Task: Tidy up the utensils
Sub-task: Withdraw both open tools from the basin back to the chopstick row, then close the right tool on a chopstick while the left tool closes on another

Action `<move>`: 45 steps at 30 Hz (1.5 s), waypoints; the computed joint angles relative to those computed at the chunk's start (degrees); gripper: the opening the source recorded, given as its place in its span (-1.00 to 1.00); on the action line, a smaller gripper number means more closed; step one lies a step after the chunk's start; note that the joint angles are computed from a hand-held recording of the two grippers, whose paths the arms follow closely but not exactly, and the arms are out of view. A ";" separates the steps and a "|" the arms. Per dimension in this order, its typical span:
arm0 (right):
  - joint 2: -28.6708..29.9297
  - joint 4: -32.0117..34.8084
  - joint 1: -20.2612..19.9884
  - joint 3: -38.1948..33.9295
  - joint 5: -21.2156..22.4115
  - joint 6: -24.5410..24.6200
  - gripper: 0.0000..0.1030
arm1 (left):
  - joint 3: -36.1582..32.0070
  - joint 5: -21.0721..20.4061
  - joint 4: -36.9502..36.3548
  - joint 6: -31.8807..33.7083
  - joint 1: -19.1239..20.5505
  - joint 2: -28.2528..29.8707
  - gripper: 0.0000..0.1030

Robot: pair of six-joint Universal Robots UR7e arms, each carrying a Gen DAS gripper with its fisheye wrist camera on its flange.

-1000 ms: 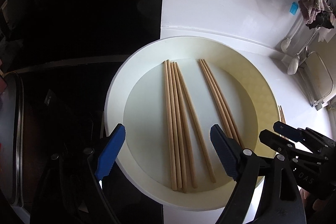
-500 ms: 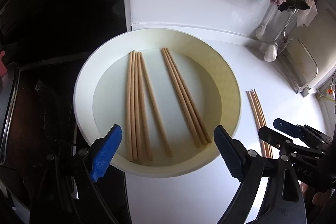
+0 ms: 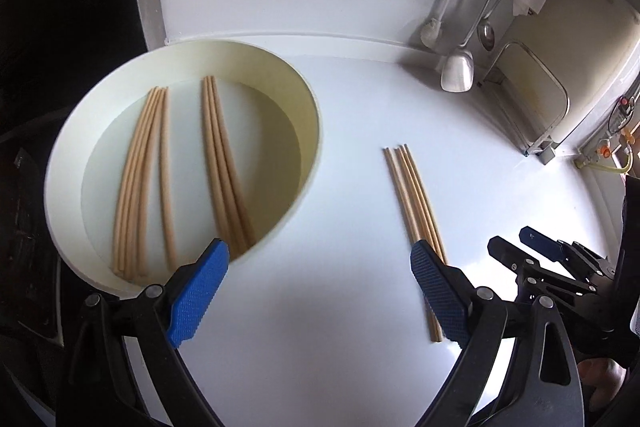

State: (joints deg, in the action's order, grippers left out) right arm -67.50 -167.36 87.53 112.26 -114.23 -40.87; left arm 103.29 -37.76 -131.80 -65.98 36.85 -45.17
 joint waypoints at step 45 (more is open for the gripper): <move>7.20 -15.26 -5.75 2.85 6.83 -15.88 0.00 | -1.99 6.78 -2.56 -4.99 0.82 8.96 0.76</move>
State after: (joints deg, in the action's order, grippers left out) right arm -60.30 -182.61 81.78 115.11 -107.40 -56.74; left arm 101.30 -30.98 -134.37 -70.97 37.67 -36.22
